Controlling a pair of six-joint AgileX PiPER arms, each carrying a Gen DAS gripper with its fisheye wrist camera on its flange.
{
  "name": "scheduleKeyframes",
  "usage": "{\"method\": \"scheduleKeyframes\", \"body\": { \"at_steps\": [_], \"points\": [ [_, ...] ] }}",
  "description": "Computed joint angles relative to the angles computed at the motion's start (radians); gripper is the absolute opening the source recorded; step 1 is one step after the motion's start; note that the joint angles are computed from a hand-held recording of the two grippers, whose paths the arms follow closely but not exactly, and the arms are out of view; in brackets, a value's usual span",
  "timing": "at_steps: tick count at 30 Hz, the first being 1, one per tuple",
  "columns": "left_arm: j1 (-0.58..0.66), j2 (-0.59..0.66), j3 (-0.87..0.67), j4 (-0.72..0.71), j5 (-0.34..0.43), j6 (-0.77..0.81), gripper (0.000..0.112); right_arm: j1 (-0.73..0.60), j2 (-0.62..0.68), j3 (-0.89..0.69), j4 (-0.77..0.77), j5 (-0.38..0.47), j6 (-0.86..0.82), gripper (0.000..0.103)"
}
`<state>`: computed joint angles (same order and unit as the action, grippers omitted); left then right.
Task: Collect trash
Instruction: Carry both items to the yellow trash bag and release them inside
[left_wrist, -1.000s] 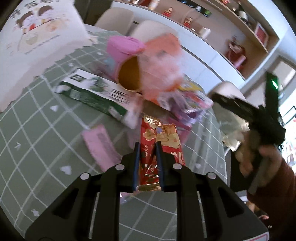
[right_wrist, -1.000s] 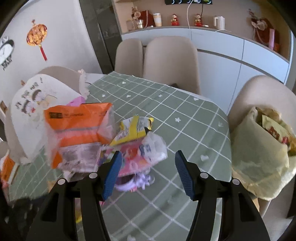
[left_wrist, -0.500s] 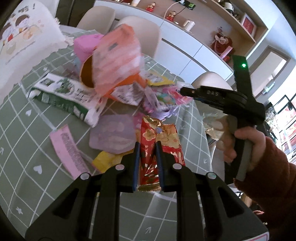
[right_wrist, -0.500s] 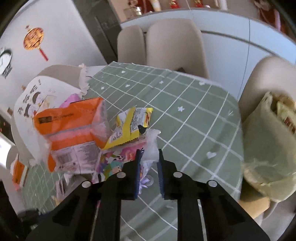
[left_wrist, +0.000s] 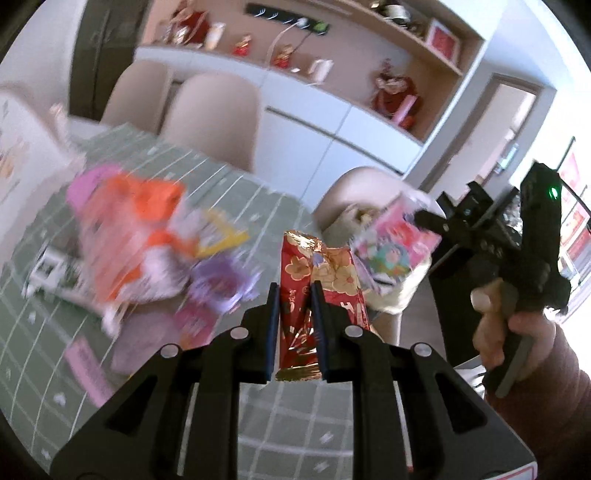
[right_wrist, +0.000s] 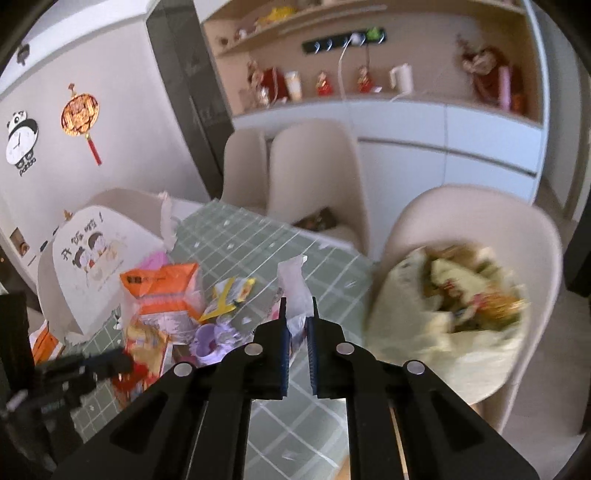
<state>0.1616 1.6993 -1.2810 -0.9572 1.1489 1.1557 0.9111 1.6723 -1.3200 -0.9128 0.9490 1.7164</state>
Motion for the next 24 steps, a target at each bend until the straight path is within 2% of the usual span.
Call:
{"method": "scheduleKeyframes", "body": {
  "at_steps": [3,6,11,14,16,19,24],
  "points": [
    [-0.067,-0.030,-0.011,-0.035,-0.018,-0.029,0.016,0.025,-0.112,0.096,-0.030,0.058,0.019,0.010],
    [-0.153,-0.050,-0.017,-0.051,-0.072,-0.076,0.016,0.022,-0.217,0.186,-0.049,0.102,0.005,0.010],
    [-0.342,-0.019,-0.094,-0.022,-0.178,-0.215,0.016,-0.048,-0.388,0.333,-0.050,0.109,-0.046,0.010],
    [-0.467,0.039,-0.192,0.019,-0.243,-0.306,0.016,-0.106,-0.480,0.408,-0.065,0.111,-0.106,0.010],
    [-0.546,0.099,-0.281,0.061,-0.273,-0.383,0.016,-0.172,-0.547,0.461,-0.062,0.071,-0.145,0.010],
    [-0.643,0.188,-0.407,0.116,-0.299,-0.484,0.016,-0.320,-0.656,0.554,-0.039,-0.040,-0.215,0.010],
    [-0.783,0.369,-0.637,0.256,-0.336,-0.661,0.016,-0.614,-0.751,0.651,0.083,-0.260,-0.430,0.010]
  ]
}}
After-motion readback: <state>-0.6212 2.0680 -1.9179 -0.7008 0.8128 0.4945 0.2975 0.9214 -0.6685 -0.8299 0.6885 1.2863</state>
